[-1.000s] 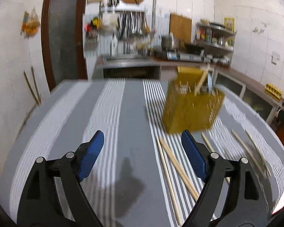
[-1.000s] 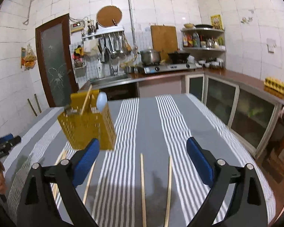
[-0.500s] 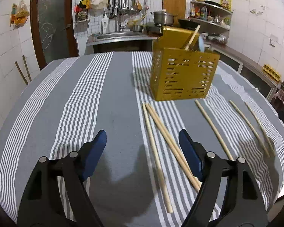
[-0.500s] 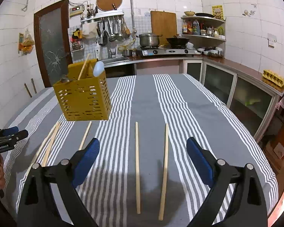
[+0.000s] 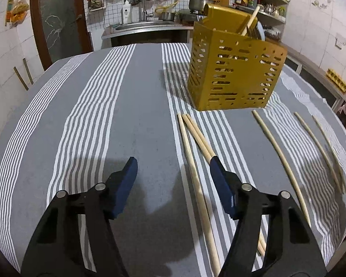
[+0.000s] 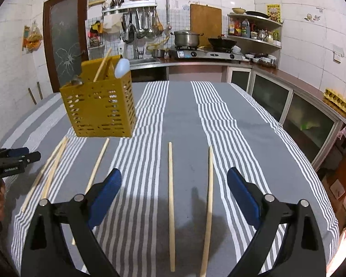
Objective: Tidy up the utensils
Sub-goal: 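Close the left tool on a wooden chopstick while the right tool grasps another chopstick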
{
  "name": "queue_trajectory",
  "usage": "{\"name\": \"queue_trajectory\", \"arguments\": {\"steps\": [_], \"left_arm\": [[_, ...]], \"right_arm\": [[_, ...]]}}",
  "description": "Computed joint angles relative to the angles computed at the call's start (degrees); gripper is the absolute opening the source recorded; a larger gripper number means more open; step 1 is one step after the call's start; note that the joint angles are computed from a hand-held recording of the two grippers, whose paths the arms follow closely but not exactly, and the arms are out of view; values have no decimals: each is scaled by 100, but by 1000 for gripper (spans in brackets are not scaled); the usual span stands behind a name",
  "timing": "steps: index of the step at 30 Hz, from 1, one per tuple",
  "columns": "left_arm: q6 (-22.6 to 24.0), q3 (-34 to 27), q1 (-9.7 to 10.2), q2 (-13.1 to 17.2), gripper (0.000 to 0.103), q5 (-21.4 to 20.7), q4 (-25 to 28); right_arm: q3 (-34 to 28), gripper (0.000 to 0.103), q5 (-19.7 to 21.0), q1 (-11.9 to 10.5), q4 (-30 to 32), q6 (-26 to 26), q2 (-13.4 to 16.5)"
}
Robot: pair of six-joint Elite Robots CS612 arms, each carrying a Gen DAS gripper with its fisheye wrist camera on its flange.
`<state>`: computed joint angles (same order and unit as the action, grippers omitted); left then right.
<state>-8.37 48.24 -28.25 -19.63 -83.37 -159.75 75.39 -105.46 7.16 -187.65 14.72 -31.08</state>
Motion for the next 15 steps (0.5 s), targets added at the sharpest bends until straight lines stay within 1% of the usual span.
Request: {"name": "queue_trajectory", "arguments": {"steps": [4, 5, 6, 8, 9, 12, 15], "left_arm": [[87, -418, -5, 197, 54, 30, 524], [97, -580, -1, 275, 49, 23, 709], [93, -731, 8, 349, 47, 3, 875], [125, -1073, 30, 513, 46, -40, 1183], [149, -1257, 31, 601, 42, 25, 1297], [193, -1710, 52, 796, 40, 1, 1644], [239, -2415, 77, 1100, 40, -72, 2200]], "right_arm": [[-187, 91, -47, -20, 366, -68, 61], [-234, 91, -56, -24, 431, -72, 79], [-252, 91, -48, -26, 487, -72, 82], [-325, 91, 26, -48, 601, -78, 105], [-380, 91, 49, -55, 677, -83, 124], [-557, 91, 103, -68, 893, -157, 194], [-844, 91, 191, -97, 1267, -205, 303]]}}
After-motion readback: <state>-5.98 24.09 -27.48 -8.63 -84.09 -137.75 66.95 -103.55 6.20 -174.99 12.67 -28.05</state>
